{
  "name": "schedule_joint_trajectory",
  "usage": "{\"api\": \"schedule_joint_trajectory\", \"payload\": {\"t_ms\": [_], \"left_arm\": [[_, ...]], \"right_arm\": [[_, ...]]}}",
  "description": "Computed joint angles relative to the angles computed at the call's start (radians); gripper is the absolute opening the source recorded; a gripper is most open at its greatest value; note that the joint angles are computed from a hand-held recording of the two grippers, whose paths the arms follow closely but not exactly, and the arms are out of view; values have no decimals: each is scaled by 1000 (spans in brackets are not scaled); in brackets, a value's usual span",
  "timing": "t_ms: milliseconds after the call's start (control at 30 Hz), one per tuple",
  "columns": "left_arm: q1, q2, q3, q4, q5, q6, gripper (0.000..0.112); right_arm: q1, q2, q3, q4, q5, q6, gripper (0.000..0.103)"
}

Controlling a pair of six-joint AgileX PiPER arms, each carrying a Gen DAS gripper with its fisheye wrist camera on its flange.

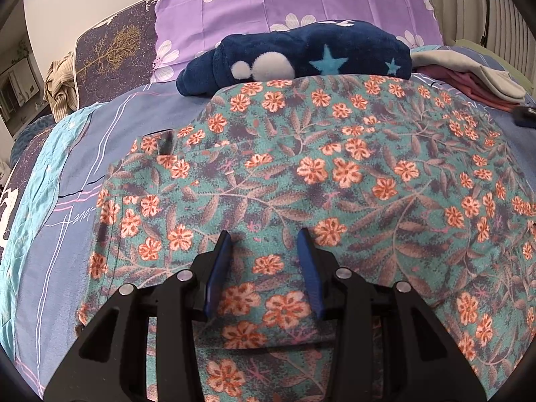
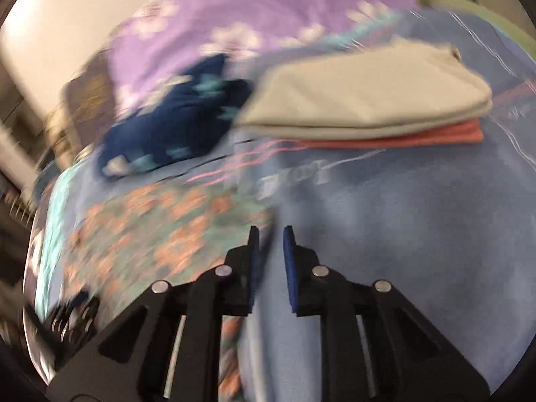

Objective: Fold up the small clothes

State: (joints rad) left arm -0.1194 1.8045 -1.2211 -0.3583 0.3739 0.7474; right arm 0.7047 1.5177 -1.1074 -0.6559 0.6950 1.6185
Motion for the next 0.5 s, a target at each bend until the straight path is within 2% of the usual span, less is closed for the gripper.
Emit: {"api": "schedule_joint_trajectory", "payload": {"t_ms": [33, 67, 133, 167, 233, 300, 367, 433, 467, 500], "left_arm": [[0, 1, -1, -2, 1, 1, 42], [-1, 1, 0, 2, -1, -3, 43], [-5, 1, 0, 21, -8, -23, 45], [-7, 2, -1, 37, -11, -41, 49], [9, 1, -12, 2, 8, -25, 53], [78, -5, -45, -161, 125, 105, 53], [171, -48, -20, -297, 206, 232, 53], [283, -103, 35, -409, 276, 385, 57], [334, -127, 63, -437, 295, 445, 63], [384, -149, 90, -452, 304, 494, 66]], "right_arm": [[32, -7, 12, 24, -40, -30, 16], [81, 14, 8, 66, -41, -76, 16], [150, 93, -21, 103, 42, -91, 16], [182, 125, 4, 64, 74, -50, 16], [236, 100, 67, -72, 60, 36, 16], [273, 58, 76, -74, 119, 132, 19], [327, -13, 127, -103, 113, 223, 21], [394, -89, 196, -134, 122, 290, 27], [442, -125, 241, -144, 123, 343, 33], [469, -143, 269, -150, 111, 387, 34]]}}
